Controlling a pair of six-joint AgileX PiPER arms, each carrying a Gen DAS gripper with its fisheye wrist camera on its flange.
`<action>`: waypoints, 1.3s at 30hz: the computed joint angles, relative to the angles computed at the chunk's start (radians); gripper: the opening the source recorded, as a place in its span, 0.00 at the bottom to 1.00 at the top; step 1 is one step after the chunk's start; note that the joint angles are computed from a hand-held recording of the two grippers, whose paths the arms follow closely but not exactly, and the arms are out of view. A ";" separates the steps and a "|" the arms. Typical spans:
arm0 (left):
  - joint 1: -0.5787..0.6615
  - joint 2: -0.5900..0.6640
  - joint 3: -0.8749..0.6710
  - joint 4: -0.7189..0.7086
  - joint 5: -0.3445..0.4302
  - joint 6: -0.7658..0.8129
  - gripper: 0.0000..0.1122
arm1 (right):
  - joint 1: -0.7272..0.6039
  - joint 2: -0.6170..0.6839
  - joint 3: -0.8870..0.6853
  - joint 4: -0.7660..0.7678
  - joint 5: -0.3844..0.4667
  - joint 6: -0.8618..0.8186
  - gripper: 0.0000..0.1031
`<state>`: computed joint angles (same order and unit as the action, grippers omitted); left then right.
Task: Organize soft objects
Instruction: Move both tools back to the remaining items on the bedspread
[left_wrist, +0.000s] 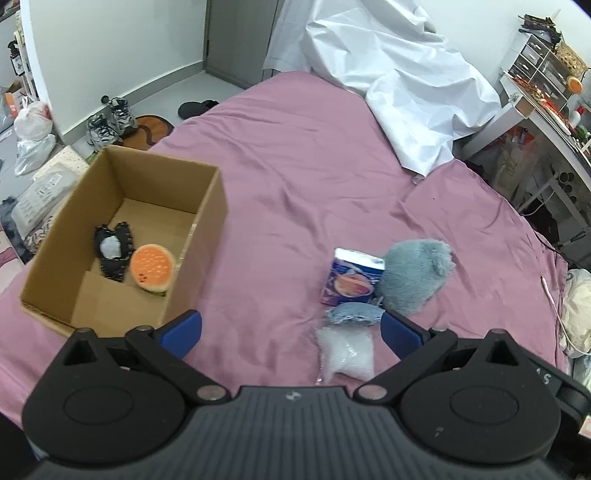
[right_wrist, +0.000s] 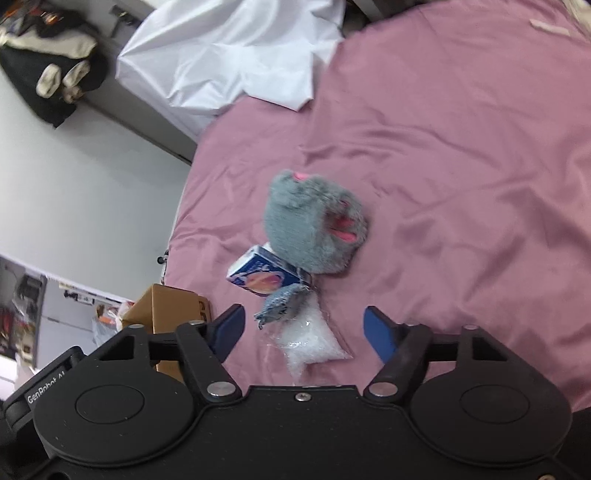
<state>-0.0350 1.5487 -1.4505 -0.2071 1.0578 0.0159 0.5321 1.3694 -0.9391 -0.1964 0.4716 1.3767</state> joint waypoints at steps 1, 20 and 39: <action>-0.005 0.007 -0.002 -0.006 -0.004 -0.003 0.91 | -0.012 0.000 0.013 0.029 -0.017 -0.014 0.63; -0.103 0.154 0.007 -0.086 -0.092 -0.067 0.74 | -0.124 0.061 0.120 0.550 -0.189 -0.363 0.42; -0.106 0.263 -0.019 -0.122 -0.110 -0.076 0.12 | -0.135 0.164 0.054 0.602 -0.162 -0.480 0.43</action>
